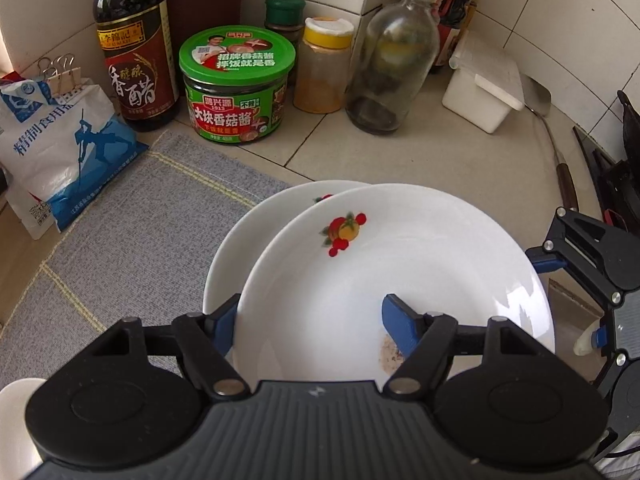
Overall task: Organize plates and bowls
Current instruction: 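Lower the stained plate onto the other white plate, open left gripper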
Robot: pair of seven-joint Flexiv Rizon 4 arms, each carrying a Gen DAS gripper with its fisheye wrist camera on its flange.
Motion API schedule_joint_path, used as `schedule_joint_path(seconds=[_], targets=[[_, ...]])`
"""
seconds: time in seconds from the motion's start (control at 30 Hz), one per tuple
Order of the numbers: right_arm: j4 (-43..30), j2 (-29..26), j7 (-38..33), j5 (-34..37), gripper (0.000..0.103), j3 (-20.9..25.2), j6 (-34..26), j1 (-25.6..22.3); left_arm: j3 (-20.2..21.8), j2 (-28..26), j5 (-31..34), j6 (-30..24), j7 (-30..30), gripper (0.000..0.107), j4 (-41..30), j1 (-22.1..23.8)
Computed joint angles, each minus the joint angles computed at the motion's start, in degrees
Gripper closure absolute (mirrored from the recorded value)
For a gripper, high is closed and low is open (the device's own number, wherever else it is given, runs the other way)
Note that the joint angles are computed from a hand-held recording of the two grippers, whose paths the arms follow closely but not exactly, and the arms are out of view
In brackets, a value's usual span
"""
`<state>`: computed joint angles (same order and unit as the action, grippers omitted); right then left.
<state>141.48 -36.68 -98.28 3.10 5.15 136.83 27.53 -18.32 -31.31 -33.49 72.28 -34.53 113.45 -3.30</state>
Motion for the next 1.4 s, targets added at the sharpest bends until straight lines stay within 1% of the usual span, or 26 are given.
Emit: schedule_joint_path(seconds=[0.27,0.53,0.63,0.8,1.03,1.23,1.4], targets=[[-0.5,0.5,1.3,-1.7,0.000,0.1,-2.7,-1.6,0.9,-1.7,1.5,-1.6,-1.4,0.034,-2.1,-0.6],[-0.9,1.4,3.0,-2.0,0.000,0.0,-5.4,-2.1,1.4,-2.9,3.0,-2.6,-2.1,0.033,-3.6,-0.9],[-1.1,1.4,3.4,-2.3,0.000,-0.1,-5.7,-2.2,1.6,-3.1,3.6,-2.7,-2.2,0.033,-4.0,-1.1],[-1.1,1.5,3.0,-1.5,0.000,-0.7,-5.9,-1.1,3.2,-2.9,6.3,-2.9,-3.2,0.031,-4.8,-2.4],[-1.0,1.6,3.4,-2.4,0.000,-0.2,-5.9,-2.1,4.5,-2.8,9.0,-3.6,-4.0,0.028,-5.3,-3.0],[-1.0,1.6,3.9,-2.9,0.000,0.2,-5.6,-2.6,4.6,-2.5,10.1,-2.8,-4.1,0.027,-5.2,-3.1],[-1.2,1.4,3.6,-2.3,0.000,-0.4,-5.8,-1.9,4.1,-2.2,10.0,-1.9,-4.2,0.026,-4.7,-2.7]])
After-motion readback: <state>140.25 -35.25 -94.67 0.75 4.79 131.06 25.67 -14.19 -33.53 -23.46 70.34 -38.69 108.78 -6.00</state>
